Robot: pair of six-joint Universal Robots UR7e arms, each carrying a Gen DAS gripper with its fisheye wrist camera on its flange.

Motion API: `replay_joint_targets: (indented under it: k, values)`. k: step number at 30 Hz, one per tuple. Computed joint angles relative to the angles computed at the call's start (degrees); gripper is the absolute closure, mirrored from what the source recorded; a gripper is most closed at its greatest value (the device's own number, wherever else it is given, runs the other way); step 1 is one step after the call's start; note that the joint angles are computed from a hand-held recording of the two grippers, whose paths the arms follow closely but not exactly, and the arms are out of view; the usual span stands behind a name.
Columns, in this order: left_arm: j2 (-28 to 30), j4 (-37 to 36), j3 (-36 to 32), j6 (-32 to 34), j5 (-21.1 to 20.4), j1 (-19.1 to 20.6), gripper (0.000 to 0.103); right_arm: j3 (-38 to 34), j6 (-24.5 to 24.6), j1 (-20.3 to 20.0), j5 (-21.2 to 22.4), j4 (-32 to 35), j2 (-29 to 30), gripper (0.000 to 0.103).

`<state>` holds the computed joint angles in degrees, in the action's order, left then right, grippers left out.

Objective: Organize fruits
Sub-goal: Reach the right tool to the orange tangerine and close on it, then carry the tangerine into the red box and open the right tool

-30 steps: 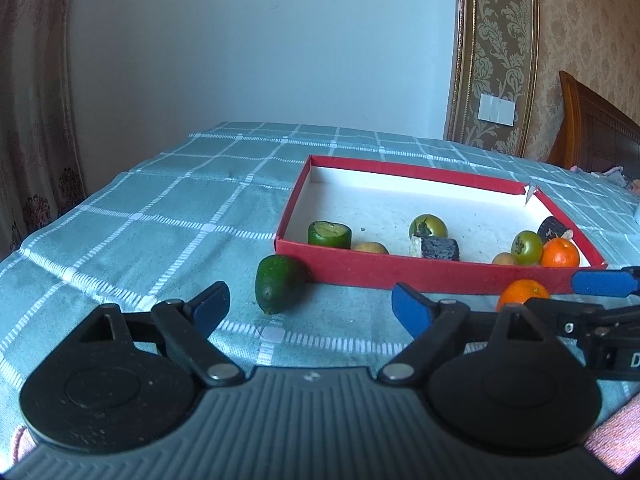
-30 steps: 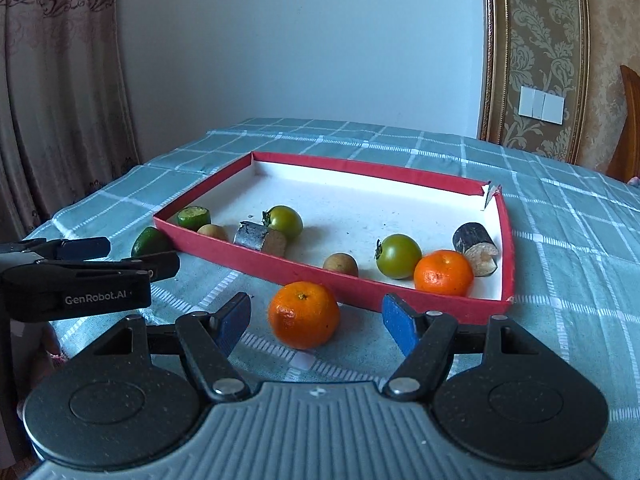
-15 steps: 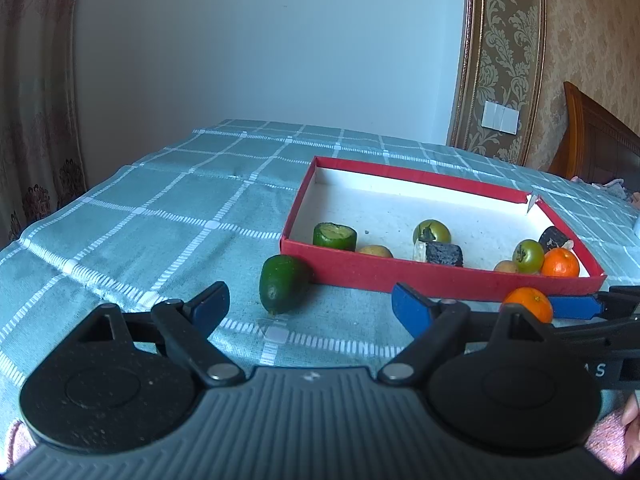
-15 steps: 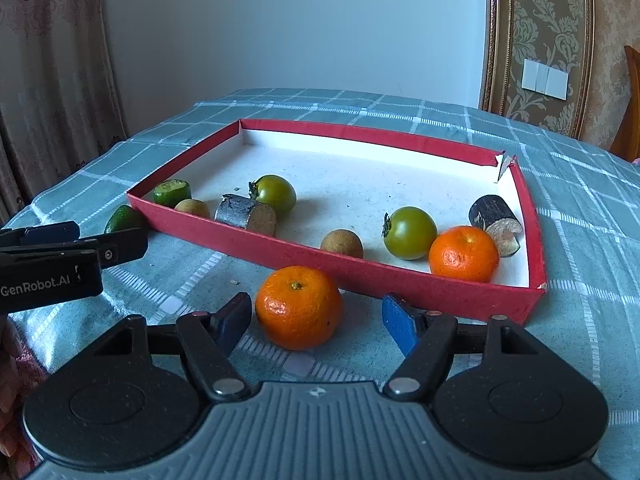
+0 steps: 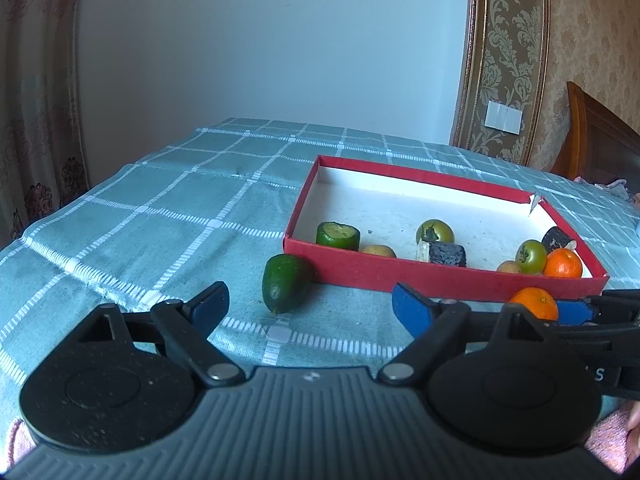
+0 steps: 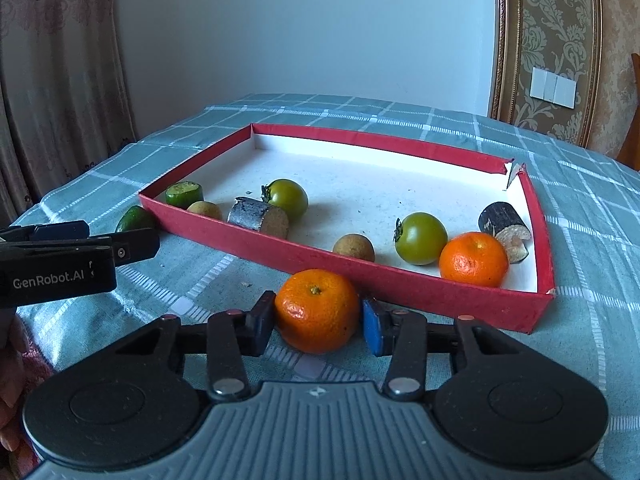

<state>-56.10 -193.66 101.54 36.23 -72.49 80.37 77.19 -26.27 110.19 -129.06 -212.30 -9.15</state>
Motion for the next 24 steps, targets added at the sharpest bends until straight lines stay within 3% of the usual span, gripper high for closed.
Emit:
replay_joint_targets:
  k: [7,19,24]
  values:
    - [0.2,0.2,-0.3,-0.1,0.3,0.0,0.016,1.4,0.2,-0.3,1.7,-0.6,-0.6,0.060]
    - [0.2,0.3,-0.3,-0.3,0.2,0.0,0.015,7.0,-1.5,0.1,5.1,-8.4,-3.0,0.060]
    - [0.2,0.1,-0.3,-0.2,0.2,0.0,0.016,7.9,-3.6,0.4,3.9,-13.2,-5.0,0.060]
